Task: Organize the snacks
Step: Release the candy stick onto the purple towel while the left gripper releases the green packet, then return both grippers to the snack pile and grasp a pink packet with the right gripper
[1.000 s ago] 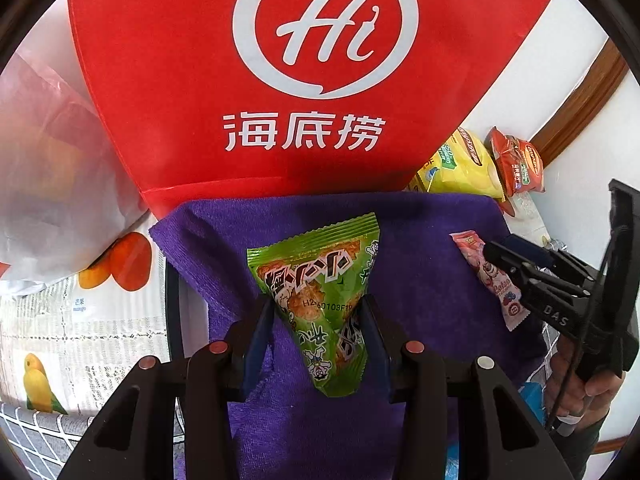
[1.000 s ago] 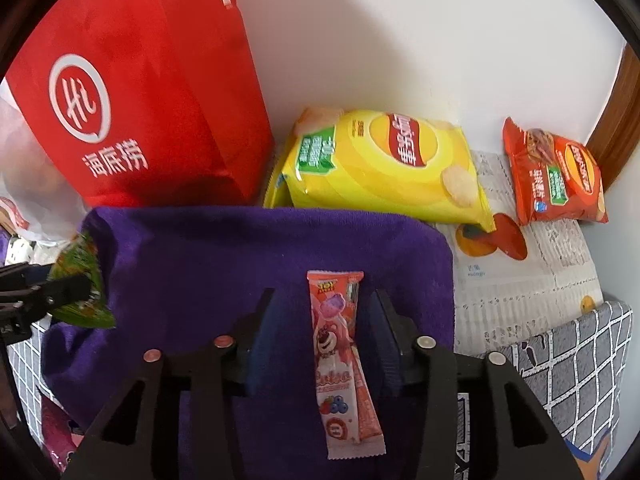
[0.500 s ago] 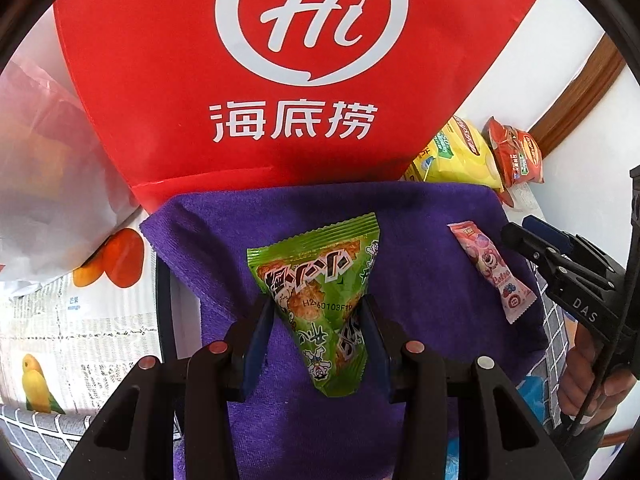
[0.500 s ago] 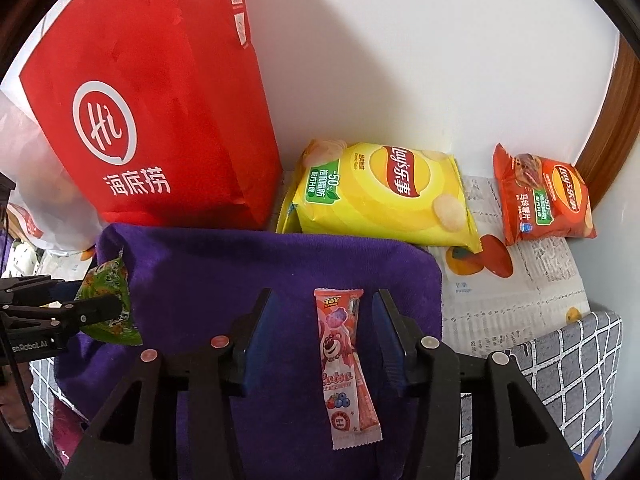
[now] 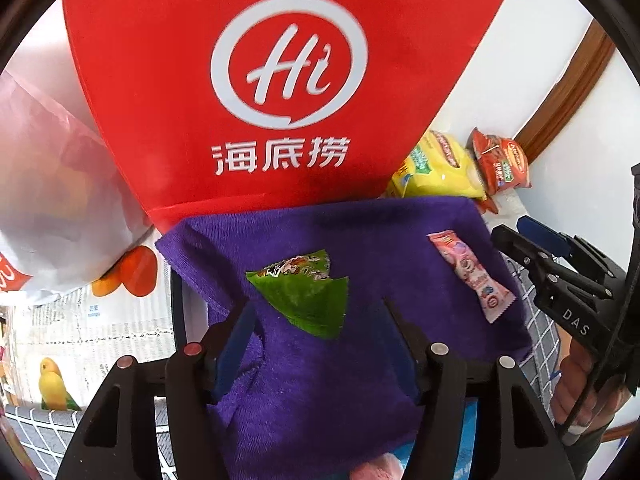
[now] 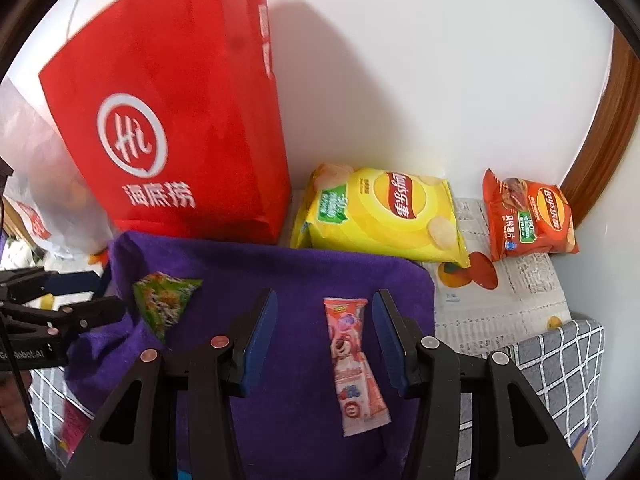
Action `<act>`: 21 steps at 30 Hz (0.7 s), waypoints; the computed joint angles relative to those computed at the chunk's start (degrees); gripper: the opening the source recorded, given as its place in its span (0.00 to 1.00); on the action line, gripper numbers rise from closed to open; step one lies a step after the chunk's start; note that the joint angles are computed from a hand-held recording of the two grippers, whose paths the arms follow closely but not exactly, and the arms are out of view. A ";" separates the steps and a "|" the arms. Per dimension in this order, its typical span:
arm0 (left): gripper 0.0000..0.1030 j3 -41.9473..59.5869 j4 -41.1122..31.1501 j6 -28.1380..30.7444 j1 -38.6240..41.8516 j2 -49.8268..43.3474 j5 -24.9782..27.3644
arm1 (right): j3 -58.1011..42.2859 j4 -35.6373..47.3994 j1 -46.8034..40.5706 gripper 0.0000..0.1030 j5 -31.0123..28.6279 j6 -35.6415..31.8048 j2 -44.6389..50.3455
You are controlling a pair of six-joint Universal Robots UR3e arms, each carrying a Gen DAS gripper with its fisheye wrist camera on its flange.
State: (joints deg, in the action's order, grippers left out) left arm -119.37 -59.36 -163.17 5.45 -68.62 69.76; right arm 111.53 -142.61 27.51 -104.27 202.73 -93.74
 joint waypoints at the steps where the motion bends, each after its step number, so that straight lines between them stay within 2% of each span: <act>1: 0.59 0.28 -0.77 0.19 0.02 0.52 -0.16 | 0.20 -0.21 0.24 0.48 0.38 0.73 -0.79; 4: 0.59 0.68 -2.90 0.77 -0.16 2.88 -0.67 | 1.95 -0.62 -0.09 0.48 3.35 3.68 -4.30; 7: 0.59 0.93 -4.30 1.23 -0.62 5.76 -0.54 | 0.41 5.81 0.67 0.48 3.84 5.22 -7.07; 12: 0.59 4.43 -7.09 0.51 -3.47 9.03 1.12 | -1.63 13.66 6.57 0.48 -2.77 7.91 -11.48; 14: 0.59 3.59 -8.29 1.56 -2.18 13.42 -0.63 | -2.30 16.54 8.46 0.48 -4.61 9.05 -13.56; 17: 0.59 4.95 -13.47 1.75 -1.82 16.83 0.06 | -3.42 20.79 11.97 0.48 -7.81 11.76 -15.86; 21: 0.59 6.04 -23.96 6.99 4.16 25.18 -2.76 | -4.57 25.62 18.64 0.48 -13.29 18.82 -17.07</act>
State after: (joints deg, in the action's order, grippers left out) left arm -113.33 -83.32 -156.18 9.61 -43.44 67.00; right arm 106.96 -116.99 46.15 -117.56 221.55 -110.82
